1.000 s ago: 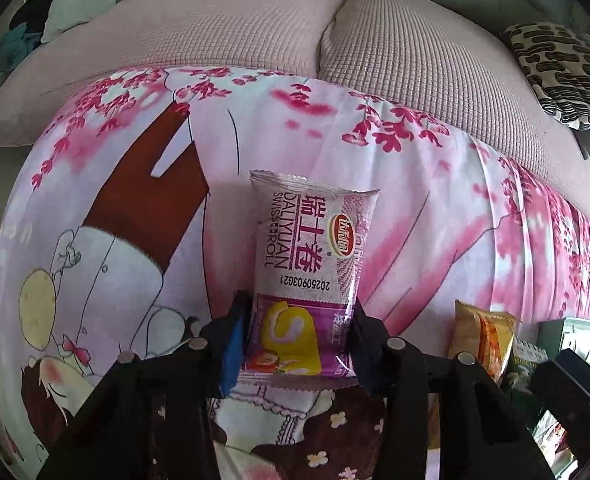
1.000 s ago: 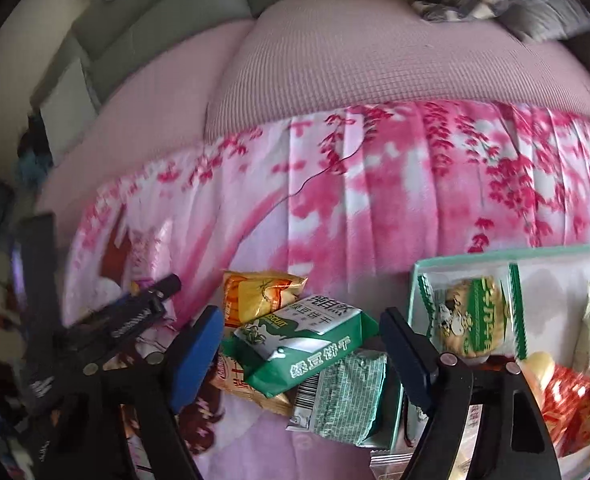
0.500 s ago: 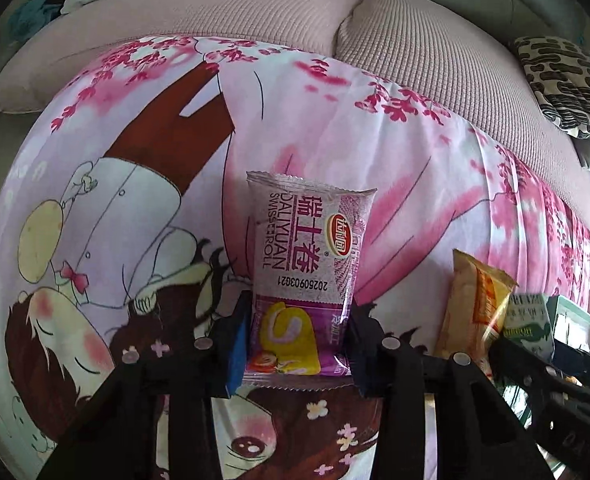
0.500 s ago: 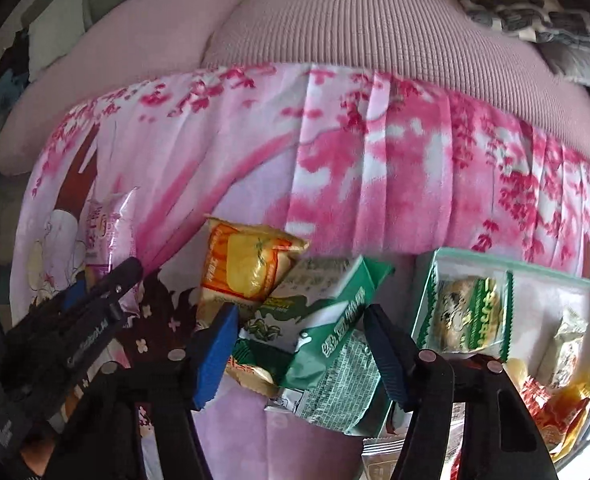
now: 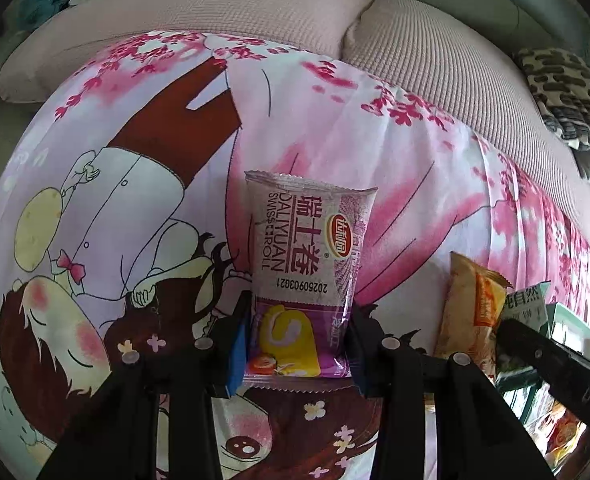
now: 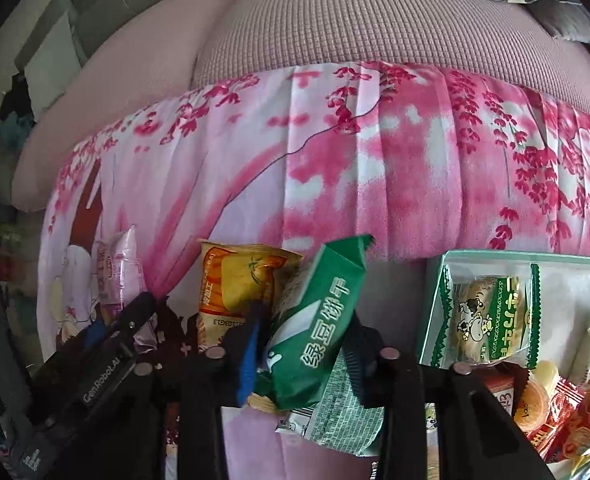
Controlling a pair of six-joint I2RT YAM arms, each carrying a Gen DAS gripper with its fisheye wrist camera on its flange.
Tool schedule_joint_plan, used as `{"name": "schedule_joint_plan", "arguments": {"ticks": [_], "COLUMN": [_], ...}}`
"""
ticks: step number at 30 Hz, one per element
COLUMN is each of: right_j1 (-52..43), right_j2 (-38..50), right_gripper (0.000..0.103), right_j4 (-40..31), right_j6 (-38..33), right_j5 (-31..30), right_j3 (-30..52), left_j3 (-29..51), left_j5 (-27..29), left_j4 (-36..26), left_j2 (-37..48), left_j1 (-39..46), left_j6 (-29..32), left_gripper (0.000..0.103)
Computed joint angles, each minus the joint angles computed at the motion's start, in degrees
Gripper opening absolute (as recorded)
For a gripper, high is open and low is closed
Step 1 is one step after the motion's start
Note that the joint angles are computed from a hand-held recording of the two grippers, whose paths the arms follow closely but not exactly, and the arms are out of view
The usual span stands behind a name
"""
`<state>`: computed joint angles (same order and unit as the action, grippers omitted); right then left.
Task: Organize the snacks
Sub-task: 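Grasp the green mung bean cake packet with the right tool while the left tool holds its packet, then carry both packets over the tray and open both tools to release them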
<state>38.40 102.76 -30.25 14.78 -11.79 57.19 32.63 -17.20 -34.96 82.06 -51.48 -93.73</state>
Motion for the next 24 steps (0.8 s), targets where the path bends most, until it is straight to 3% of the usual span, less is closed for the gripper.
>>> {"name": "schedule_joint_plan", "arguments": {"ticks": [6,14,19,24], "right_j1": [-0.02,-4.68,-17.03,-33.87], "right_j2": [-6.14,-17.14,-24.06,-24.20], "right_gripper": [0.026,0.026,0.026,0.026], "right_j4": [0.99,-3.69,-9.61,-13.31], "right_j6": [-2.01,-6.59,-15.34,-25.67], "right_j5": [-0.98,-4.61,-5.89,-7.64], "right_j3": [-3.90,-7.07,-8.54,-7.95], "left_j3": [1.21,5.47,13.37,26.30], "left_j5": [-1.04,-2.17,-4.12,-6.21], "left_j4": [-2.30,-7.56,-12.02,-14.38], "left_j2": [0.48,0.50,3.09,10.52], "left_j1": [-3.29,-8.19,-11.06,-13.18], "left_j6": [-3.85,-8.79,-8.25,-2.18], "left_gripper": [0.041,0.040,0.040,0.040]}}
